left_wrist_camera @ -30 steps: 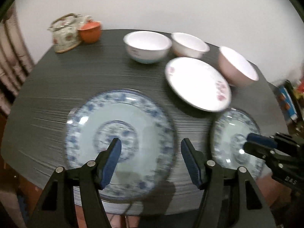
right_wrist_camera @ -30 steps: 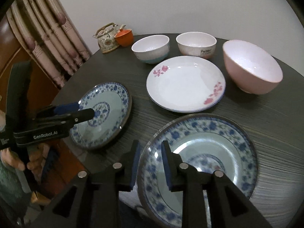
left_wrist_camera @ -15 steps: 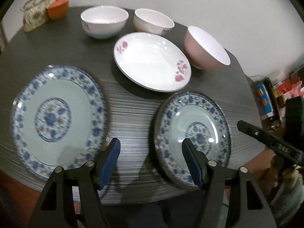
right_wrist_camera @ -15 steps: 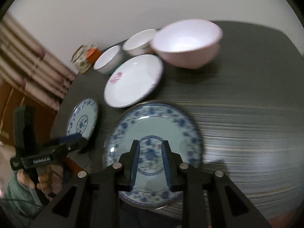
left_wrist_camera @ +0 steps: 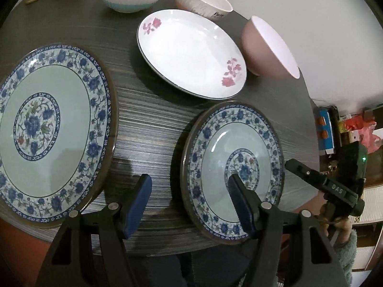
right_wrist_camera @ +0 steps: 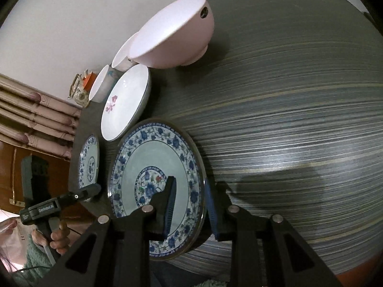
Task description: Organize plates and bowls
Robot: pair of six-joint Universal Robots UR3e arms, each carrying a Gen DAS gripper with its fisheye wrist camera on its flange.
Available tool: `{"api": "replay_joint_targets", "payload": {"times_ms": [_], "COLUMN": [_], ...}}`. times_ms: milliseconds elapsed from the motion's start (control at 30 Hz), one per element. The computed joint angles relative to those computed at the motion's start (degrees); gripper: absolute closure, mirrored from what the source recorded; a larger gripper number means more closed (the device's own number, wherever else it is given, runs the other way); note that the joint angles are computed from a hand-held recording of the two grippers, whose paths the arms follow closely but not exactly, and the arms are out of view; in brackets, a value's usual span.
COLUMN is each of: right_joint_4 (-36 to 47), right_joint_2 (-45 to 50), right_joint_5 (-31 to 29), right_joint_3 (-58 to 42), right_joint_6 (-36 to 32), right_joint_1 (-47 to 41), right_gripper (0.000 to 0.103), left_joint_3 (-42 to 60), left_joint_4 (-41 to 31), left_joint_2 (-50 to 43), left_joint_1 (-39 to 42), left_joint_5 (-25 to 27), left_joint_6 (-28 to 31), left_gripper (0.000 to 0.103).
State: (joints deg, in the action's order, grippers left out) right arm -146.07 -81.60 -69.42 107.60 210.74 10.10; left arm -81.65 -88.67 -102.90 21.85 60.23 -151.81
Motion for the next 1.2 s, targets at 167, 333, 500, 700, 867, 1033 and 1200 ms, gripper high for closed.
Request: {"api": "replay_joint_targets", "payload": {"times_ms": [167,333,500,700,867,1033,1200], "right_joint_4": [-0.3,0.2,0.6,1.3,0.3,0.4,0.9], "right_joint_2": [0.6,-0.1,0.7,2.6,3.4,3.6,3.3], "right_joint_5": [0.0,0.6,1.6,1.8,2.0,1.1,0.6], "right_joint_3": [-0.2,1.0,0.6,-0.4,-0.3,-0.6,-0.7], "right_joint_6": [-0.1,-0.9,-1.3,-1.8,-1.6,-1.5,-1.0], "right_joint_1": [0.0,-1.0,-1.5,-1.1,-1.1,-0.5,-0.1], "right_gripper": [0.077,0.077,0.077,0.079,0.088,0.090,0.090], "left_joint_3": [0.2,0.1,-0.1,0.6,1.3,1.0,-0.3], "left_joint_4": [0.7,0.8,1.5,1.8,1.2,2.0,2.7], "left_joint_2": [-1.5,-2.4,-2.8,-3.8,-4.7,-4.5,-3.0], "left_joint_1": [-0.5,-1.3,-2.4,-3.2,-3.7,-4.2,-4.3], "left_joint_5": [0.7,1.7,2.4,2.5,2.0,2.5,2.9], "left_joint_6": [-1.6,-2.2,-2.5,-2.8,-2.3,-2.0,-1.7], "left_gripper": [0.044,0.049,0.054,0.064,0.079,0.085,0.087]}}
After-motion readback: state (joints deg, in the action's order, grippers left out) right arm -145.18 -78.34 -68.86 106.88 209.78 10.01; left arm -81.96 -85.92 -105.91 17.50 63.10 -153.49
